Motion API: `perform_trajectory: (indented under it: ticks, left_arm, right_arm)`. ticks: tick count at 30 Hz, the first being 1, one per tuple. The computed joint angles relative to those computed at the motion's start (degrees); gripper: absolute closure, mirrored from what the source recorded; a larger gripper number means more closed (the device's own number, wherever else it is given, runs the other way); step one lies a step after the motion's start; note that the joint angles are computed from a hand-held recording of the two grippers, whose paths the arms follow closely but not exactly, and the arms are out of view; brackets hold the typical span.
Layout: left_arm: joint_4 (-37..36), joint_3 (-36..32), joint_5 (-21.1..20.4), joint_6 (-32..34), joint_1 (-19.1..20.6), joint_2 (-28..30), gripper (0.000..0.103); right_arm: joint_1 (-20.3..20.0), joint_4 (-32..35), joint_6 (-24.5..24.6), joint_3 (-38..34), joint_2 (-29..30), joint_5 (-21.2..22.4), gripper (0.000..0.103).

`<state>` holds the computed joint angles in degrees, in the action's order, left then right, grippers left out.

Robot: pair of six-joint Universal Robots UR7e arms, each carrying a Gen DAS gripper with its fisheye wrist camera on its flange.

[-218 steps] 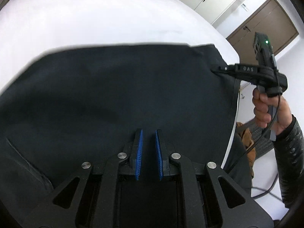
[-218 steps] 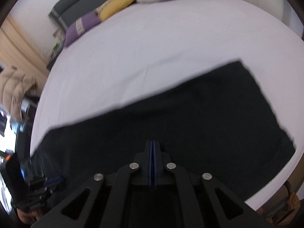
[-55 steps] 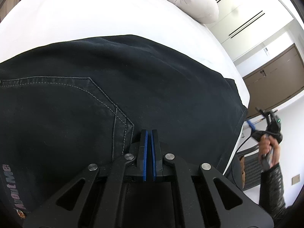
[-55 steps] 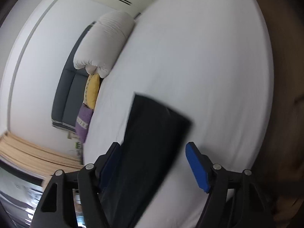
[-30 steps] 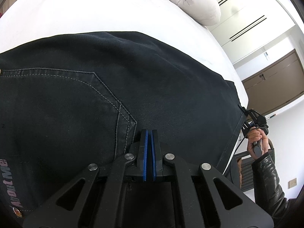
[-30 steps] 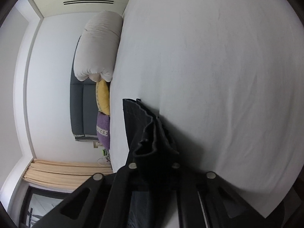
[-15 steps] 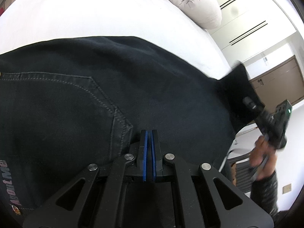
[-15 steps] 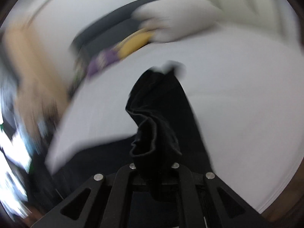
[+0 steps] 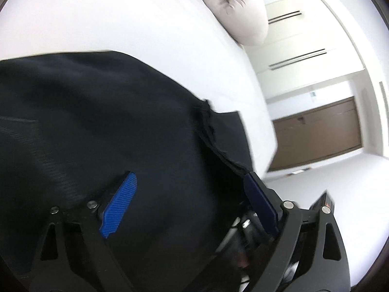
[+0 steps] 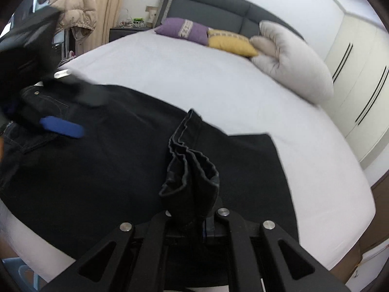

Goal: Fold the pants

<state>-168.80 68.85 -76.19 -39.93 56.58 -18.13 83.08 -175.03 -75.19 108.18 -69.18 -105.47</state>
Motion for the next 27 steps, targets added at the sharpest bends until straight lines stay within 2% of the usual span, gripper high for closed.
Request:
perform_trajectory:
  ticks: [4,9,11,12,13,14,15,16,18,22,27]
  left_arm:
    - [4.7,-6.7,-6.4,-0.6,1.5,2.7,0.012]
    - [7.9,-10.1,-8.2,-1.6,2.8,3.8,0.013]
    - [9.0,-10.3,-8.6,-1.6,3.2,3.6,0.018]
    - [9.3,-10.1,-8.6,-1.2,3.3,3.2,0.033]
    - [9.7,-9.7,-8.5,-1.1,3.4,2.9,0.053]
    - [10.4,-9.5,-8.5,-1.1,3.5,2.6,0.064]
    - [11.5,-9.0,-7.7,-0.9,3.4,2.0,0.081]
    - [11.8,-8.4,-7.1,-0.6,3.3,1.7,0.087]
    - [11.1,-6.3,-6.4,0.2,3.3,0.4,0.094]
    - [10.3,-3.9,-4.6,2.2,3.0,-1.5,0.095]
    - [8.5,2.9,-0.8,3.8,2.0,-6.3,0.095]
  right_arm:
    - [0.9,-3.6,-2.6,3.5,-1.6,1.3,0.097]
    - [1.6,-5.1,-3.9,6.3,-2.5,1.5,0.097]
    - [1.8,-5.6,-4.6,7.6,-3.0,1.8,0.097]
    - [1.9,-5.6,-4.9,8.0,-3.2,1.8,0.097]
    - [1.9,-5.6,-5.1,8.3,-3.2,1.8,0.097]
    - [2.0,-5.8,-5.5,8.6,-3.2,1.7,0.097]
    - [2.1,-6.2,-6.1,8.9,-3.1,1.7,0.097]
    - [2.0,-6.2,-6.6,9.3,-3.3,2.0,0.097]
    - [2.1,-5.9,-7.6,9.5,-3.3,2.3,0.097]
    - [3.1,-6.1,-9.2,10.7,-3.5,2.5,0.097]
    - [4.7,-4.1,-10.7,12.1,-4.2,2.5,0.097]
